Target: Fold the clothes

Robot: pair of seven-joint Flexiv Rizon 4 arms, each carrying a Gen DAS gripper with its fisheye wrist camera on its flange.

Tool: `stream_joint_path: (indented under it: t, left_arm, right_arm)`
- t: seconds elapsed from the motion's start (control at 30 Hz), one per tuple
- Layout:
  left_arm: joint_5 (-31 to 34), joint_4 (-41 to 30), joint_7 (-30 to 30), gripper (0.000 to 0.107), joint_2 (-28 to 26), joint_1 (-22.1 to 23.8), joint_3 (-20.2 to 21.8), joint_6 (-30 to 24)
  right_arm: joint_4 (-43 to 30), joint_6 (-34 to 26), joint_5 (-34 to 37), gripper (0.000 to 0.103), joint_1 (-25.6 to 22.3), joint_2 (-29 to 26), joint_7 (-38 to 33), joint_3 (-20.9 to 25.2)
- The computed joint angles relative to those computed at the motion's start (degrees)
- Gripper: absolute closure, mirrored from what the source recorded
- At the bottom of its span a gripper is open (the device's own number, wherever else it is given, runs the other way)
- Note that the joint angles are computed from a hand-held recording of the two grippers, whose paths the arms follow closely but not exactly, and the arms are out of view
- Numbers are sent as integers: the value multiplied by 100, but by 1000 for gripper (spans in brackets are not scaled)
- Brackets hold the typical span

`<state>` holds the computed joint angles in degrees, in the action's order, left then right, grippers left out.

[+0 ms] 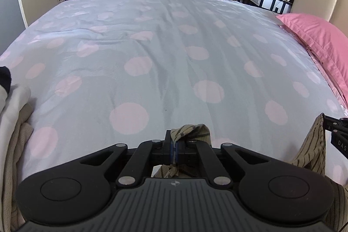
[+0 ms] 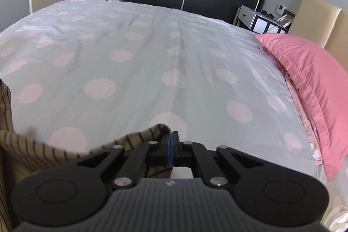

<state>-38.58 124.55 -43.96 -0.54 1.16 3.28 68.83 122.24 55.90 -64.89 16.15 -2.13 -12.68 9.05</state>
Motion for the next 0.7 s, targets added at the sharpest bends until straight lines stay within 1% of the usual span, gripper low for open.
stream_joint_path:
  t: [0.07,0.13,0.27,0.33,0.37,0.4,0.43,0.47,0.5,0.53,0.57,0.6,0.67,0.7]
  left_arm:
    - [229,-21,-216,106,-169,5,-21,66]
    - [427,-25,-396,106,-329,27,-46,90]
    - [415,41,-426,106,-530,104,-119,11]
    - [377,49,-398,105,-594,155,-143,-76]
    - [320,76,-370,102,-600,174,-157,-71]
    - [204,102,-267,100,-585,196,-183,-88]
    - [117,111,-156,98,-552,219,-191,-146]
    - [48,113,-53,91,-515,239,-186,-218]
    - [24,106,14,81,-471,257,-163,-299]
    - [-61,119,126,77,-406,273,-143,-349]
    - [-272,154,306,69,-327,278,-138,-349]
    - [-518,188,500,58,-238,280,-121,-363]
    - [-874,205,791,55,-51,303,-16,-533]
    - [-948,190,873,55,31,325,56,-649]
  right_arm:
    - [-115,0,7,102,23,-206,100,-42]
    - [-165,96,123,102,60,-381,19,-74]
    - [-162,370,449,102,108,-638,-302,-147]
    - [-111,518,672,101,107,-688,-378,-189]
    - [-81,575,755,101,104,-700,-397,-211]
    - [-38,694,953,96,75,-691,-479,-209]
    - [6,805,1151,94,49,-677,-565,-207]
    - [71,868,1244,90,34,-615,-601,-217]
    - [137,930,1329,73,14,-550,-637,-223]
    - [231,1010,1313,59,-19,-442,-640,-242]
    - [325,1097,1318,58,-65,-333,-663,-247]
    - [437,1269,1559,58,-145,-191,-887,-207]
    - [669,1495,1979,57,-281,137,-1254,-138]
    - [796,1532,2095,53,-353,339,-1365,-110]
